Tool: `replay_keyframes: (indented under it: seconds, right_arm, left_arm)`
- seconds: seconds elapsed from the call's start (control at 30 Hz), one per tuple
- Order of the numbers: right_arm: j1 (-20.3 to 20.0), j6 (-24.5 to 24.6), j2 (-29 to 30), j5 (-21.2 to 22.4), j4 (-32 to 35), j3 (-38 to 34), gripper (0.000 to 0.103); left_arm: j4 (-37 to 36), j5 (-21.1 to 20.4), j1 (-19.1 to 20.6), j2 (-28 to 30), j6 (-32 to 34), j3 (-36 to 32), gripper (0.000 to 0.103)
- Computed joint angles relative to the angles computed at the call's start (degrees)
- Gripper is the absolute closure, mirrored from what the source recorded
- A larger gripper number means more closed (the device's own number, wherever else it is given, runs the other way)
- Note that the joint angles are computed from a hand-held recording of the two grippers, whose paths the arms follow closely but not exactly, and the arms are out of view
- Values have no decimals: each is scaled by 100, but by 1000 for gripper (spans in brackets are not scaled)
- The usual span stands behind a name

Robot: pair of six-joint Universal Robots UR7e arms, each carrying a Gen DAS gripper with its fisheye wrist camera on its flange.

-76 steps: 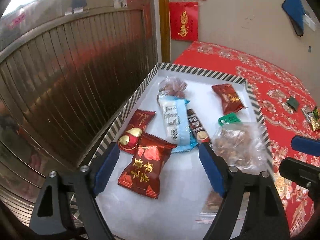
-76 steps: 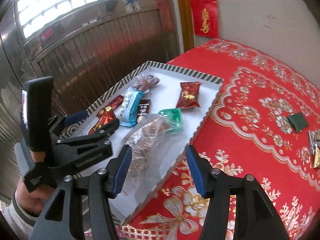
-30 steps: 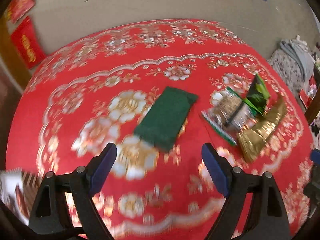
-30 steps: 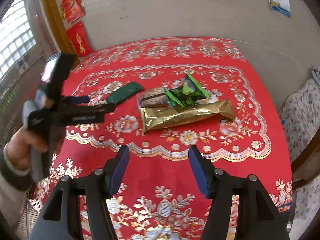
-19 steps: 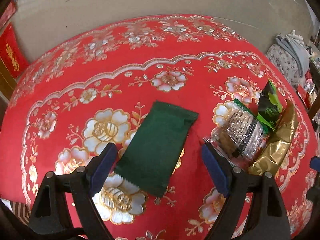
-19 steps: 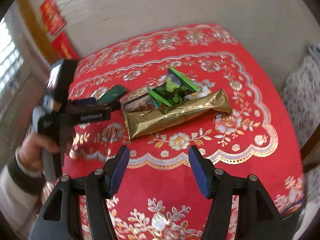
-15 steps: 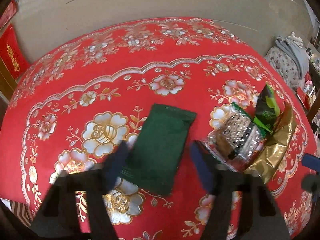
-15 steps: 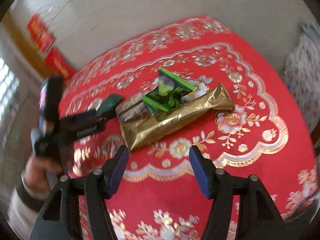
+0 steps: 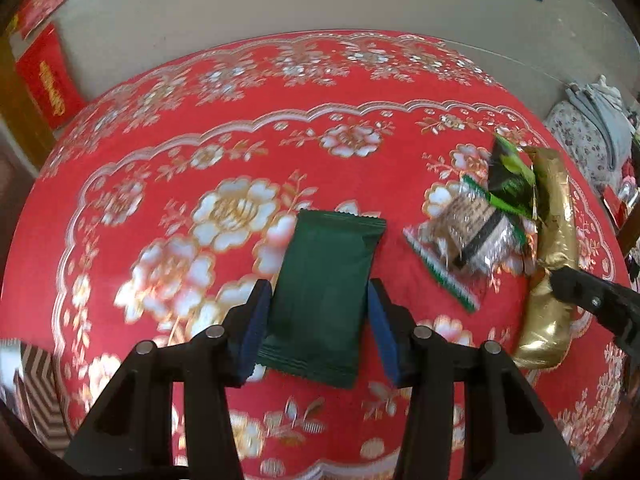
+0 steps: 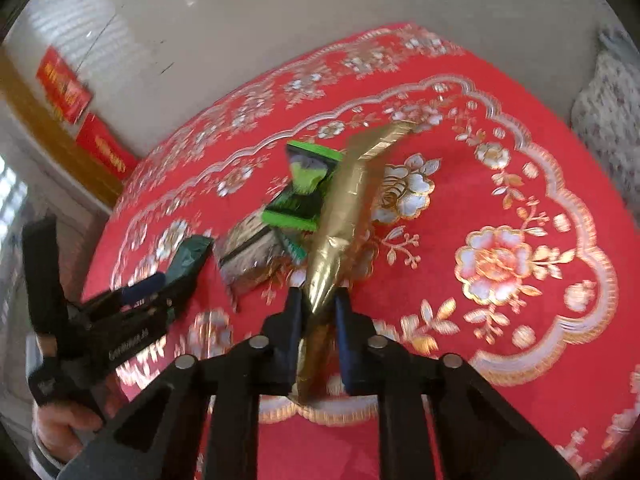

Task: Organize snacks
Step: 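Grasp the dark green packet with the left gripper while the right gripper grasps the gold bag, then carry the dark green packet and gold bag over the white box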

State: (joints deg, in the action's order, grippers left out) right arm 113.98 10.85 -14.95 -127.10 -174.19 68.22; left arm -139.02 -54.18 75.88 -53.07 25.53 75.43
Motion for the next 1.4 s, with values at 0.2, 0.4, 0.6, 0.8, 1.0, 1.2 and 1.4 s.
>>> replay_keyframes:
  seconds: [0.2, 0.4, 0.6, 0.8, 1.0, 1.2, 1.4]
  right_arm:
    - [238, -197, -121, 105, -337, 524, 92]
    - [438, -230, -123, 301, -671, 871, 92]
    - [571, -235, -42, 412, -759, 913, 92]
    - [718, -277, 43, 472, -816, 890, 92]
    - [817, -340, 121, 560, -801, 810, 92]
    - [864, -352, 176, 696, -870, 760, 92]
    - [933, -420, 244, 762, -766, 634, 91]
  left_arm:
    - [-321, -77, -19, -561, -246, 740, 53]
    - [-825, -114, -97, -1216, -227, 1653, 53]
    - [-1398, 4, -130, -1644, -89, 2279, 53]
    - [-1932, 45, -136, -1974, 112, 2734, 53]
    - [-2211, 35, -130, -2233, 282, 3028, 53]
    - [-2261, 16, -108, -2402, 323, 3143, 53]
    - [-2271, -5, -88, -2528, 350, 3196, 53]
